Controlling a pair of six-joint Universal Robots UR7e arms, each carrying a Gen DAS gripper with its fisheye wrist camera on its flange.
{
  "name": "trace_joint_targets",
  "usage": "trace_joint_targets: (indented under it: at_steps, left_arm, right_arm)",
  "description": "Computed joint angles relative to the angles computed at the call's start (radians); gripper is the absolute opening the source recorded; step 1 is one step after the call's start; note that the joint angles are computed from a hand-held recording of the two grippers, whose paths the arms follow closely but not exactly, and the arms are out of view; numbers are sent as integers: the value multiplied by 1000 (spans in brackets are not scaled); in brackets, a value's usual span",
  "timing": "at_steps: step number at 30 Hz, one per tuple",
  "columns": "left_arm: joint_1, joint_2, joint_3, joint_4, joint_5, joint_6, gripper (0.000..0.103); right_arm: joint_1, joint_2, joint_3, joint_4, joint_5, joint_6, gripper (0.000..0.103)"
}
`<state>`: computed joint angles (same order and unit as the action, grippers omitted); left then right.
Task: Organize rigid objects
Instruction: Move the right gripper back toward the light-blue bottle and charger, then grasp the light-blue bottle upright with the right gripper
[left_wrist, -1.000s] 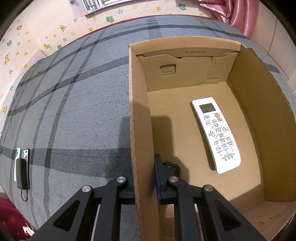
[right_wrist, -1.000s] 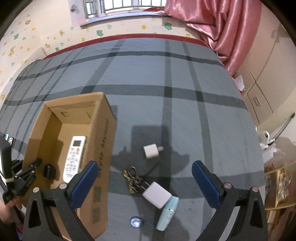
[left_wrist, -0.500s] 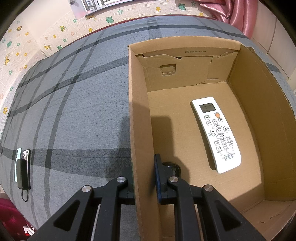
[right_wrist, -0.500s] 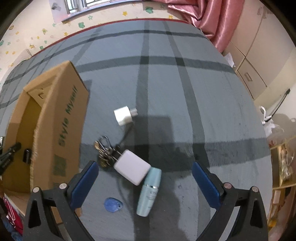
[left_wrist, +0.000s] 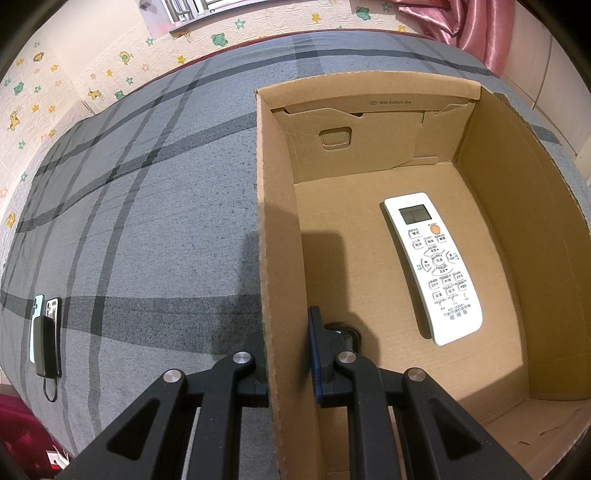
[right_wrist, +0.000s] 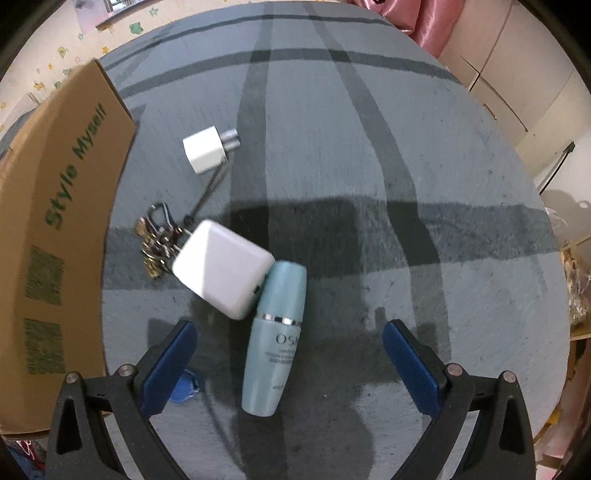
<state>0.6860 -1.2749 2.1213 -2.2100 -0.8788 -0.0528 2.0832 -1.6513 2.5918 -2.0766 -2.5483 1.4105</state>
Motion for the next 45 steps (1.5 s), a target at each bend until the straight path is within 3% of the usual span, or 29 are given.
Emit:
trace_joint_targets:
  at_steps: [6, 8, 13, 15, 17, 26, 29, 45]
  left_arm:
    - [0, 0, 0, 0, 1, 1, 15]
    - [0, 0, 0, -1, 1, 1, 15]
    - [0, -1, 1, 1, 1, 1, 15]
    - [-1, -2, 2, 0, 2, 1, 15]
    - [-1, -3, 2, 1, 4, 1, 15]
    - [-2, -3, 2, 1, 4, 1, 15]
    - [-2, -3, 2, 1, 5, 1, 15]
    - [-2, -4, 3, -1, 4, 3, 15]
  right_arm:
    - [-22, 10, 30, -56, 4, -12, 103]
    - [-21, 4, 35, -61, 2, -15, 98]
    - [-13, 2, 32, -49, 7, -9, 64]
    - [-9, 10, 30, -66, 12, -21, 40]
    - [6, -10, 21, -38, 17, -16, 27]
    - [48, -13, 1, 32, 26, 37, 27]
    - [39, -20, -13, 42, 27, 10, 27]
    - [119, -20, -136, 255, 8, 99, 27]
